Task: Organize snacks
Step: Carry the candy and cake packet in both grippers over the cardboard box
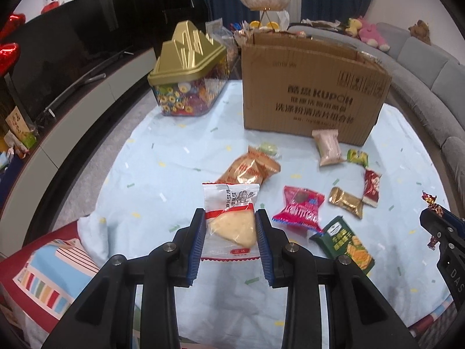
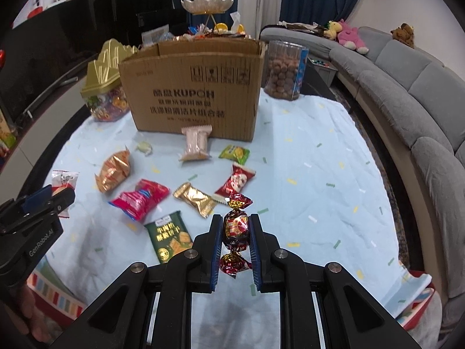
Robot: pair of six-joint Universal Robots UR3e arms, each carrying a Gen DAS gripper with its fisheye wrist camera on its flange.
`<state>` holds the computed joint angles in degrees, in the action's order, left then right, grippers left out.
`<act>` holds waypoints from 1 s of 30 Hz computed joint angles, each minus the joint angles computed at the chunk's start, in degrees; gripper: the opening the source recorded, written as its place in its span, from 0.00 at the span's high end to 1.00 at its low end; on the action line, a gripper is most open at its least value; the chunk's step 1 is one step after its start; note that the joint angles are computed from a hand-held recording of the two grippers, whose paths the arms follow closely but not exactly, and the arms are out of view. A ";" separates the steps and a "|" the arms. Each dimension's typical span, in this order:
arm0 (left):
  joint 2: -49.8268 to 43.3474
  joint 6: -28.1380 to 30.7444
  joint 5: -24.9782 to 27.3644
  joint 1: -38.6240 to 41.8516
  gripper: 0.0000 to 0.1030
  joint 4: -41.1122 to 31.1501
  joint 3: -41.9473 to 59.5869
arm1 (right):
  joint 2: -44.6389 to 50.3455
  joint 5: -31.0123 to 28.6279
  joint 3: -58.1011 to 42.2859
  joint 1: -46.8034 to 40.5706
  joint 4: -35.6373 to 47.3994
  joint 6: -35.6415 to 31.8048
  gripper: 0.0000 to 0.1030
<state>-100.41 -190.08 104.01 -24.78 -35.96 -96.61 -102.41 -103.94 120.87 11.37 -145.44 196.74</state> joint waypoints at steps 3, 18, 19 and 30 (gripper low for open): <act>0.30 0.01 -0.11 -0.14 0.67 -1.04 1.25 | -0.82 0.60 -1.12 -0.62 1.44 0.27 0.82; -0.22 0.96 -0.78 -0.91 0.67 -5.52 10.98 | -1.52 0.09 -7.59 -1.27 4.65 0.20 0.82; -0.49 0.90 -0.98 -0.91 0.67 -5.95 11.95 | -1.46 0.12 -7.95 -1.29 4.80 0.19 0.82; -4.11 2.22 -2.28 -0.76 0.67 -9.23 21.44 | 0.59 0.86 -13.89 -2.41 5.87 -0.61 0.82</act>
<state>-104.52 -187.86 101.73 -25.54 -45.19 -75.17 -101.81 -103.08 106.98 8.96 -139.58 196.13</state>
